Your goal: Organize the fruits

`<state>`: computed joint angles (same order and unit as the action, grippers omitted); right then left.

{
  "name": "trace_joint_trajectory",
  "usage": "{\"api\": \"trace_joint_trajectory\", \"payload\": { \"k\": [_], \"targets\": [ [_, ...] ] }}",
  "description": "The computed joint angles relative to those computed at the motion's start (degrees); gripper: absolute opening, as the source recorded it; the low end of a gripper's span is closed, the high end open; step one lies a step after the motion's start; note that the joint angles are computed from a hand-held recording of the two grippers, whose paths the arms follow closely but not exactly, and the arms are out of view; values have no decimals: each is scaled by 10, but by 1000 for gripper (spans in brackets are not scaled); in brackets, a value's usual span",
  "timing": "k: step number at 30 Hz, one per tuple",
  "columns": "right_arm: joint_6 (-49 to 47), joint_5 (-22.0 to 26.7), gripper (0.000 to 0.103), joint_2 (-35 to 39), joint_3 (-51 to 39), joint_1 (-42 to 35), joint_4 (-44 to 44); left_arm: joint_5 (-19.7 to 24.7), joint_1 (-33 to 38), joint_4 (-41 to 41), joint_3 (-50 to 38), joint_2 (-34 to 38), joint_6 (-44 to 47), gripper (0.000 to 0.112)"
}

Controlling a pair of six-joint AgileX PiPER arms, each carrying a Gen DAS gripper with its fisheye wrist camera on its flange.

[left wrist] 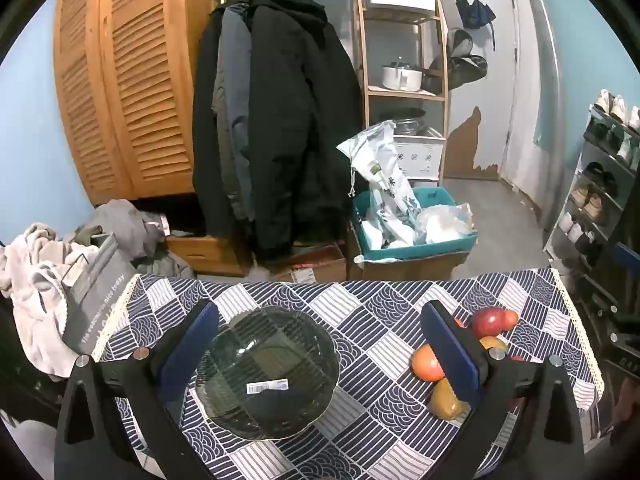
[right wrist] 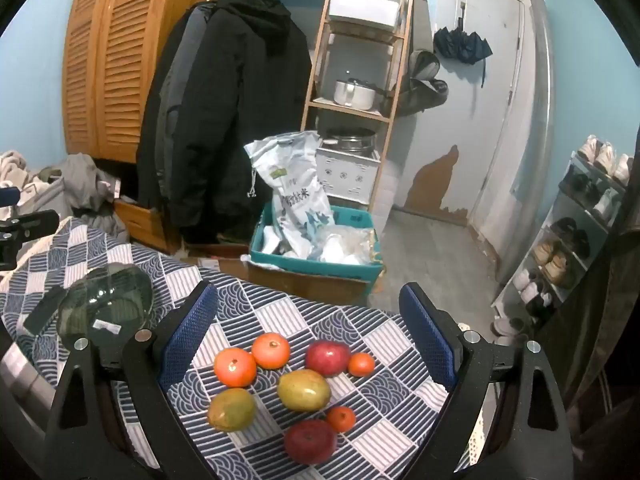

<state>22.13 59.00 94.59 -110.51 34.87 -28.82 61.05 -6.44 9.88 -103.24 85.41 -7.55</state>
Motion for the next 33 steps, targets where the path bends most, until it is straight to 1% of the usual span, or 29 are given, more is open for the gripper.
{"api": "trace_joint_trajectory", "payload": {
  "k": [11, 12, 17, 18, 20, 27, 33],
  "targets": [
    [0, 1, 90, 3, -5, 1, -4, 4, 1, -2, -3, 1, 2, 102],
    [-3, 9, 90, 8, -16, 4, -4, 4, 1, -3, -3, 2, 2, 102],
    [-2, 1, 90, 3, -6, 2, -2, 0, -2, 5, 0, 0, -2, 102],
    [0, 2, 90, 4, -6, 4, -5, -1, -16, 19, 3, -1, -16, 102],
    [-1, 4, 90, 5, -8, 4, -5, 3, -20, 24, -2, 1, -19, 102],
    [6, 0, 90, 3, 0, 8, -11, 2, -11, 13, -4, 1, -7, 102],
    [4, -2, 90, 2, 2, 6, -8, 2, -16, 18, -2, -1, -12, 102]
  ]
}}
